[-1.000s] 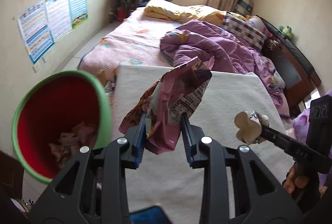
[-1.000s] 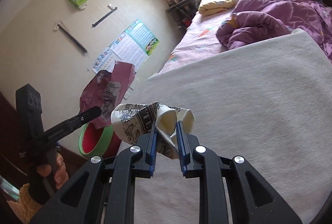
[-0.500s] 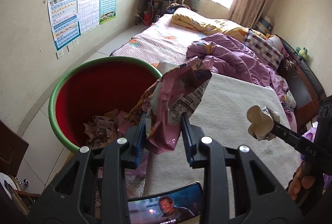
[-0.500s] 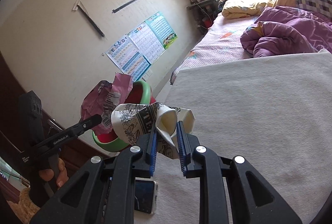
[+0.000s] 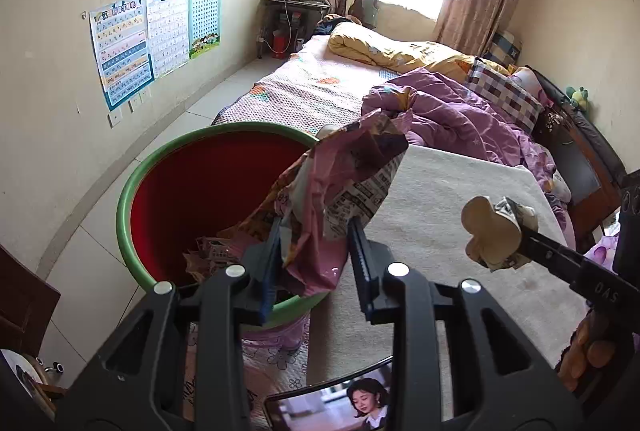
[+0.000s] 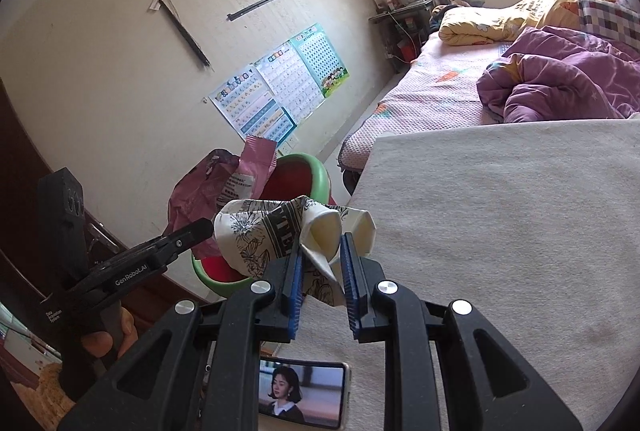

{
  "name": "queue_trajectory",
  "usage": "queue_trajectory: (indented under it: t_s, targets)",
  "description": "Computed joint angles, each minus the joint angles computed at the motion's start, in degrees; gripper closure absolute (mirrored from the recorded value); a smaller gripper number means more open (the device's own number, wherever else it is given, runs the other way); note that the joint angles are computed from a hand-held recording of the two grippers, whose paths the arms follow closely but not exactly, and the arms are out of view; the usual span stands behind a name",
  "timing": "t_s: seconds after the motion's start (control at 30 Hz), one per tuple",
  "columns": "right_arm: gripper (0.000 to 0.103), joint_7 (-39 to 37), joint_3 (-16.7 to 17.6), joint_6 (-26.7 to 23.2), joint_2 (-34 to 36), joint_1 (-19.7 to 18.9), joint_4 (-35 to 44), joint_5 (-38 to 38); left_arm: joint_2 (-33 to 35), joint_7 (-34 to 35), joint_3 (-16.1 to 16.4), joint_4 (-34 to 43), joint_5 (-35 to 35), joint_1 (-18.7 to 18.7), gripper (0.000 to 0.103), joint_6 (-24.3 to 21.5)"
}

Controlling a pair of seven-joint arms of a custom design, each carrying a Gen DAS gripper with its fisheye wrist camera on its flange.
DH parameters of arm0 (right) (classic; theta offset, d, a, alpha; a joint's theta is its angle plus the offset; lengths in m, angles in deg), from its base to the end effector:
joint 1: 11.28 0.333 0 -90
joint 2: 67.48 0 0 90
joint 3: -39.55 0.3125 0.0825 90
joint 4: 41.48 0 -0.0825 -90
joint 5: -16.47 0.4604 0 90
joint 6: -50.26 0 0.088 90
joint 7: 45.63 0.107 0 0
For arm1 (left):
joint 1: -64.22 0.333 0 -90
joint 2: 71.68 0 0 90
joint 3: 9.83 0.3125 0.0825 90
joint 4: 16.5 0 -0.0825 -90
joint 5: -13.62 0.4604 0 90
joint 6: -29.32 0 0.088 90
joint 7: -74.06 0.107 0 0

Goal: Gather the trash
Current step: 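Carry the carton and pink snack bag over the bin with both tools, then open both tools to drop the carton and bag into the bin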

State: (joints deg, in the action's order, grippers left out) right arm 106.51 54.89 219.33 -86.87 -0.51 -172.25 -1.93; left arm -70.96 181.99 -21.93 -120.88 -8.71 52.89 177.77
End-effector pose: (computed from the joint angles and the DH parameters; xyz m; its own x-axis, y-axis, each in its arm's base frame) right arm 0.4992 0.2819 0.5690 -0.0435 -0.8656 -0.4988 -0.5881 0.4258 -0.6876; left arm 0.6357 -0.2669 0.5856 -0.5037 -0.8491 0.1592 -0.6581 0.2578 -0.7075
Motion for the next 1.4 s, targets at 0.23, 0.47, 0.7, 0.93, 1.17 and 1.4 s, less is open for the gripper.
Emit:
queue_trajectory:
  t_s: [0.23, 0.47, 0.7, 0.93, 1.17, 1.4]
  targets:
    - [0.084, 3.8, 1.9, -0.4, 3.2, -1.4, 3.3, -4.3, 0.3, 1.8, 0.3, 0.3, -1.2, 0.6, 0.073, -0.3]
    - [0.084, 5.5, 0.4, -1.7, 7.2, 0.4, 7.4, -8.2, 1.2, 2.7, 0.7, 0.8, -1.3, 1.5, 0.073, -0.8]
    - [0.084, 3.0, -3.1, -4.7, 15.2, 4.6, 16.5, -11.1, 4.2, -1.1, 0.9, 3.0, 4.1, 2.2, 0.073, -0.8]
    - [0.060, -1.7, -7.6, -6.9, 22.1, 9.6, 25.1, -11.3, 6.3, -6.4, 1.1, 4.3, 8.4, 3.2, 0.030, 1.1]
    - [0.022, 10.7, -9.8, -4.0, 18.0, 9.9, 20.9, -23.5, 4.1, -5.3, 0.3, 1.2, 4.5, 4.0, 0.015, 6.6]
    - [0.006, 44.9, -3.3, -12.2, 8.2, 4.0, 14.8, -60.3, 1.2, -5.5, -0.7, -3.3, 2.0, 2.0, 0.005, 24.5]
